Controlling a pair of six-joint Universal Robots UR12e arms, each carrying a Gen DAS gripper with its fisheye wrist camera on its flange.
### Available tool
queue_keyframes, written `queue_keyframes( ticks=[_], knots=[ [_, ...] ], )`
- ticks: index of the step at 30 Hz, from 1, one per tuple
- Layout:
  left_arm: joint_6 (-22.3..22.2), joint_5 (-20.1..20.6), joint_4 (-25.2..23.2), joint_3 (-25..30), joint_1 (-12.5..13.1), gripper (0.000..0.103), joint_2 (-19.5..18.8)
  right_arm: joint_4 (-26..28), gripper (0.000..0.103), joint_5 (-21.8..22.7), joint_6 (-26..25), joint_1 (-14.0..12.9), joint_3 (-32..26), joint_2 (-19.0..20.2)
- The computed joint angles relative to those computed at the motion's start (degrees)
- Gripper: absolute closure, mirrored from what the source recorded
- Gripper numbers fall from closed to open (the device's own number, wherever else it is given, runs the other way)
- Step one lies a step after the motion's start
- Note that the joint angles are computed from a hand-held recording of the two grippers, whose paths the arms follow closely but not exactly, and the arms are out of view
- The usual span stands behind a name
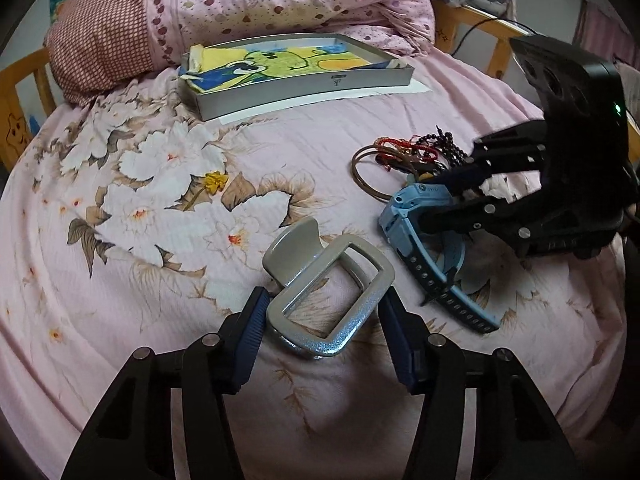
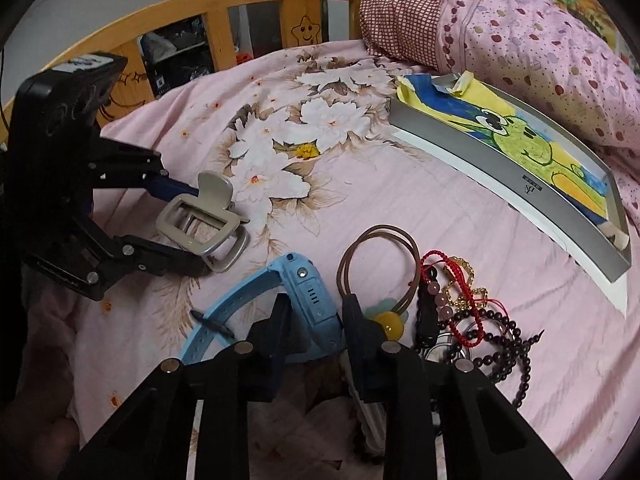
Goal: Organize jewelry
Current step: 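Close left tool on the grey buckle clip while right tool grips the blue smartwatch, then carry both items into the grey tray and open both tools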
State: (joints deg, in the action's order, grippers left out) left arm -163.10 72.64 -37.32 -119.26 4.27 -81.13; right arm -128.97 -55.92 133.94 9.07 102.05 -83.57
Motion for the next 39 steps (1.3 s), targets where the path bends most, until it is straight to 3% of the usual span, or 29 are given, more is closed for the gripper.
queue_keyframes(
  ticks=[9,19,28,35,39],
  knots=[
    [-7.3,0.3,1.7,-0.1,-0.4,0.054,0.9,-3.1,0.085,3.9,8.0,-1.6,1.5,-1.0],
    [-16.1,3.9,7.0,3.2,-1.0,0.054,-1.6,-13.9,0.085,7.2,21.7,-3.7,0.3,0.4],
    [-22.2,8.0,12.2,11.9,-1.4,0.054,-10.4,-22.4,0.085,-1.4,37.4,-2.7,-9.4,8.6],
    [-25.5,8.4,11.1,19.2,-1.5,0.054,-17.5,-20.8,0.085,-7.7,43.4,-1.0,-17.9,15.3],
    [-27.7,8.5,7.0,22.9,-1.3,0.054,-20.4,-16.6,0.085,-10.1,44.8,-0.4,-22.0,18.3]
  ],
)
